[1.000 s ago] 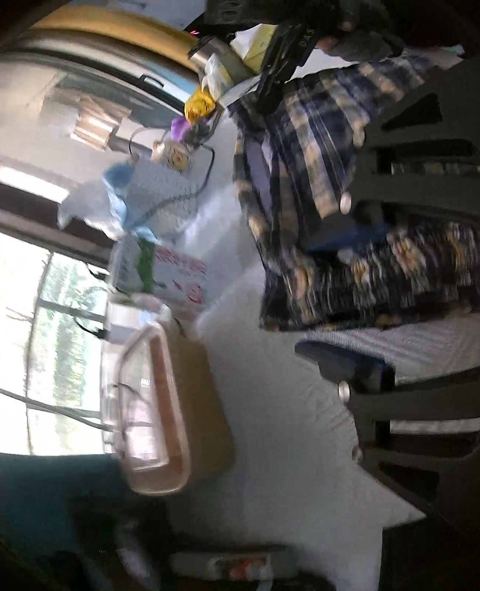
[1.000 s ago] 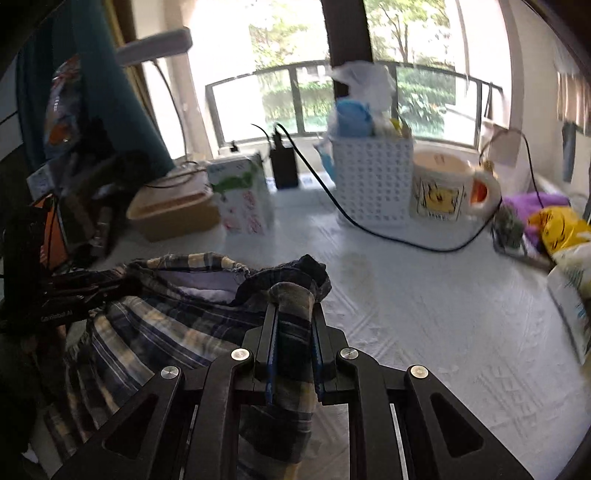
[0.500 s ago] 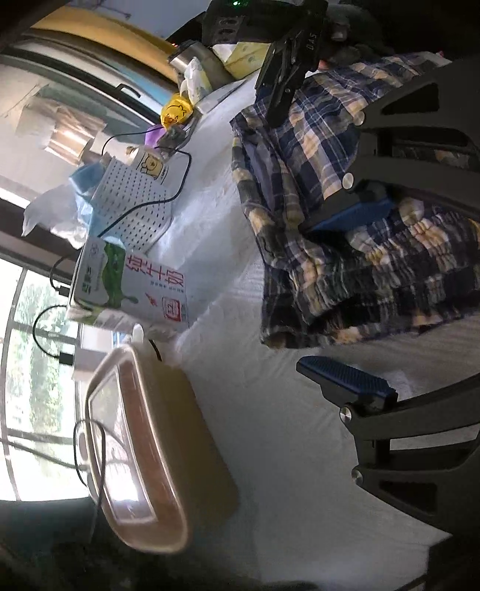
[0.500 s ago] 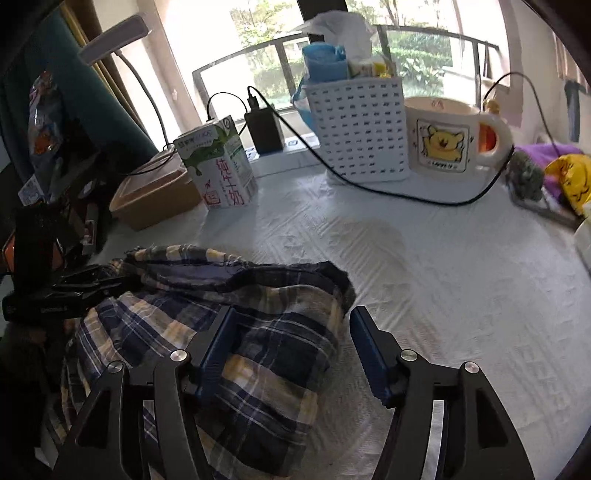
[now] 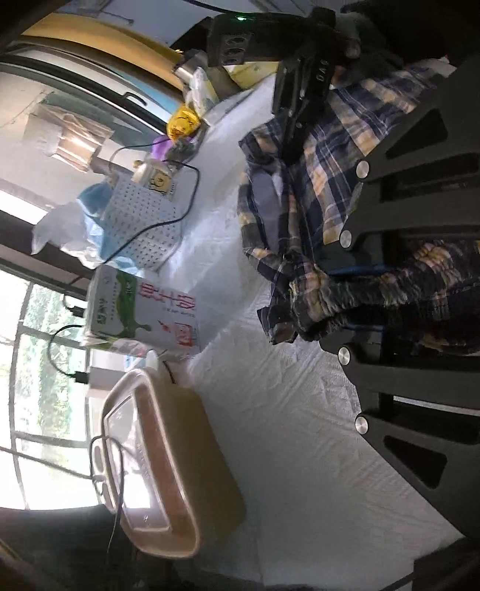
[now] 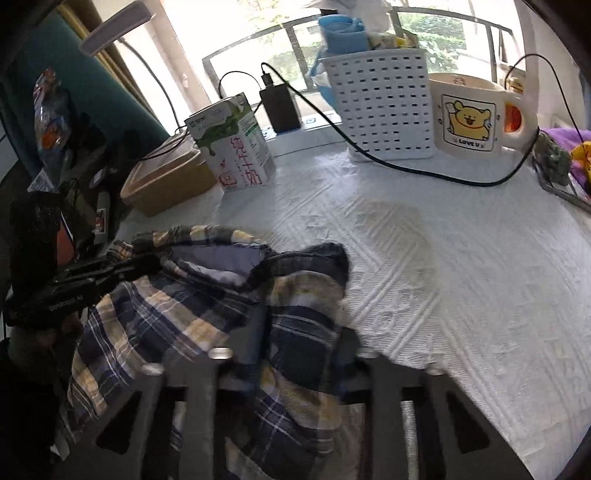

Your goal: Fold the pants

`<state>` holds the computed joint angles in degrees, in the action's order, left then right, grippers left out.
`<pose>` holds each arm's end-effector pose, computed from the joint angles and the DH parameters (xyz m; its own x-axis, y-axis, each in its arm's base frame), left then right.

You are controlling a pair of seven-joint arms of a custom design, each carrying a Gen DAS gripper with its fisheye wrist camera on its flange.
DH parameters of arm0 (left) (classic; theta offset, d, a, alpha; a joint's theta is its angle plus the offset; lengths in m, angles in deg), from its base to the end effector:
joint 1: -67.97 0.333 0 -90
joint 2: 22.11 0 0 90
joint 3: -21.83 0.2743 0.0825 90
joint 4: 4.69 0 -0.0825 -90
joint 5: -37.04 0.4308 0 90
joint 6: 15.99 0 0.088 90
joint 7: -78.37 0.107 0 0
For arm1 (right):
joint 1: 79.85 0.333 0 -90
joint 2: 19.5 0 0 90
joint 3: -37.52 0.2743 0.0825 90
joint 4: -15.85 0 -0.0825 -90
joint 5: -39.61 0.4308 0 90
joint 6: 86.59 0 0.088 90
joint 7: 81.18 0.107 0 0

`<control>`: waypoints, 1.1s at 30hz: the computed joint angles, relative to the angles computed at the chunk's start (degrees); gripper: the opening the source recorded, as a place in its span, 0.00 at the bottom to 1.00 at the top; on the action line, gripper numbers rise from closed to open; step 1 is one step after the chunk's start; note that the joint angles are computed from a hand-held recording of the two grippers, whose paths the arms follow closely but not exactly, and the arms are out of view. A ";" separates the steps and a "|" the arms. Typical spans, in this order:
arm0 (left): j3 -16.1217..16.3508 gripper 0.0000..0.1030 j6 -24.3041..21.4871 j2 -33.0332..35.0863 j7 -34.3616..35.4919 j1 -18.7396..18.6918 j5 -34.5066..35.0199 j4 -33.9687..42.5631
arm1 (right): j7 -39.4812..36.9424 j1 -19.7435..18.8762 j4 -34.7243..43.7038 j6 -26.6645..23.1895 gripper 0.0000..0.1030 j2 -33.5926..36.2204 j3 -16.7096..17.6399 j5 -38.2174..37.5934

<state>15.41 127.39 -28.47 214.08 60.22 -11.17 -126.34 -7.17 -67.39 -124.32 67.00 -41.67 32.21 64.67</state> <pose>0.5861 -0.1438 0.4499 -0.5362 -0.7904 0.2961 -0.7251 0.2517 -0.6410 0.5224 0.0517 0.4490 0.1483 -0.9559 -0.2537 -0.8102 0.0296 -0.5853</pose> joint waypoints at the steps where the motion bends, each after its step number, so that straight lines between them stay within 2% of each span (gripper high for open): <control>1: -0.05 0.16 0.58 -0.20 -0.06 -0.04 -0.36 -0.32 | -0.28 0.09 -0.12 0.27 0.16 -0.15 0.15 -0.15; 7: 0.10 0.14 7.36 -5.27 0.88 -1.89 -2.29 -5.35 | 5.84 -2.36 -2.65 4.85 0.14 -3.71 4.89 -9.01; 10: 1.70 0.14 8.66 -8.69 2.11 -3.37 -4.79 -7.66 | 9.59 -3.39 -4.32 6.92 0.14 -7.07 7.16 -14.71; 13: 3.26 0.14 11.07 -12.98 3.57 -5.10 -7.31 -10.75 | 11.46 -2.82 -5.76 8.02 0.14 -10.66 7.54 -17.90; 19: 7.03 0.14 16.33 -23.24 4.74 -9.19 -9.28 -17.62 | 15.46 -2.94 -8.54 10.22 0.14 -18.73 10.84 -24.50; 24: 9.98 0.14 18.54 -31.01 3.39 -11.64 -7.52 -21.76 | 15.78 -0.37 -9.58 10.68 0.14 -24.83 11.31 -27.15; 29: 12.24 0.14 21.76 -40.05 1.98 -13.43 -4.25 -26.14 | 16.79 0.53 -9.36 12.41 0.14 -29.01 13.40 -29.33; 33: 12.44 0.14 23.08 -46.56 -0.71 -11.85 -0.15 -29.23 | 17.26 2.22 -8.34 13.64 0.14 -31.14 14.80 -30.45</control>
